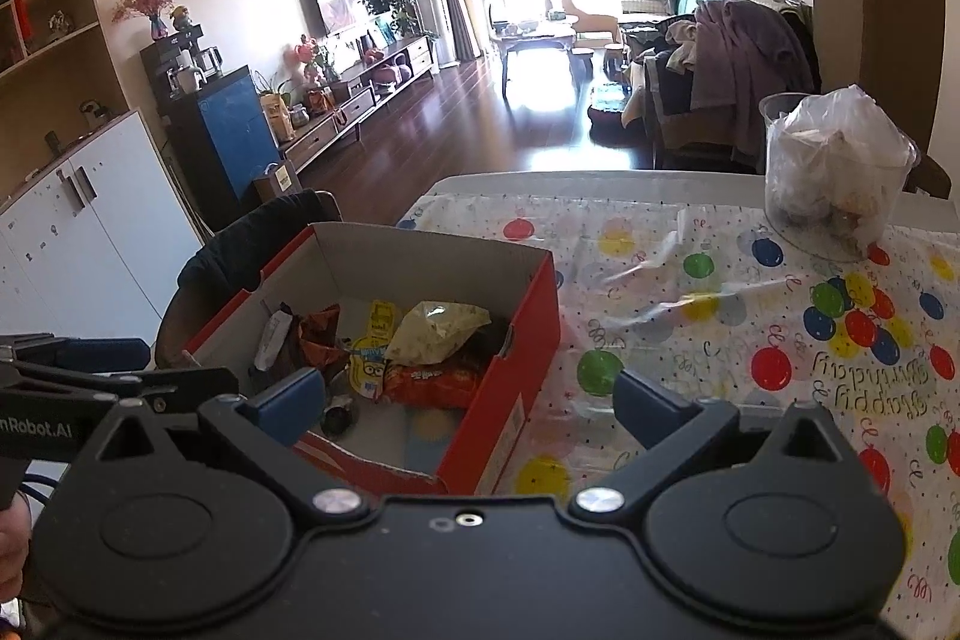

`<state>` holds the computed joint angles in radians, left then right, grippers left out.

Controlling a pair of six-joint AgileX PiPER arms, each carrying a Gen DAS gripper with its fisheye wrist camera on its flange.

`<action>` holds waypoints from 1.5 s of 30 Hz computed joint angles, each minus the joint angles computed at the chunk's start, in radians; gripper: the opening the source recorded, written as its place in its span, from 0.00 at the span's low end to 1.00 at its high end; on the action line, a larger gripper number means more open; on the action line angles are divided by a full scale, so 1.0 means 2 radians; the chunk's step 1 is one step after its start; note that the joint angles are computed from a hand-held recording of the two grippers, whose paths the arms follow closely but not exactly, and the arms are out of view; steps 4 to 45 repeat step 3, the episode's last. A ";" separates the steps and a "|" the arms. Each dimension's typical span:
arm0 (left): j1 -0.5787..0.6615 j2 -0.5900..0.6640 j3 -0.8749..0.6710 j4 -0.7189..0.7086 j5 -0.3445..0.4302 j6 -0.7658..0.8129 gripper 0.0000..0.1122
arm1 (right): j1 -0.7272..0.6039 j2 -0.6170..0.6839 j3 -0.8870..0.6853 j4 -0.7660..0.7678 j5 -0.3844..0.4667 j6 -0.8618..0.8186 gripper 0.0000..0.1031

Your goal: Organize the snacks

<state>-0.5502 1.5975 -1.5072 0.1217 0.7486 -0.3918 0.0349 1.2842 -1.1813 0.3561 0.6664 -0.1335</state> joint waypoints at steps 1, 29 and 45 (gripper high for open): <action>-0.001 0.001 -0.001 0.003 0.001 -0.002 0.91 | -0.001 0.000 0.000 0.002 0.000 -0.002 1.00; -0.003 0.003 -0.005 0.002 0.003 -0.002 0.91 | -0.005 0.000 0.003 0.003 -0.001 -0.004 1.00; -0.003 0.003 -0.005 0.002 0.003 -0.002 0.91 | -0.005 0.000 0.003 0.003 -0.001 -0.004 1.00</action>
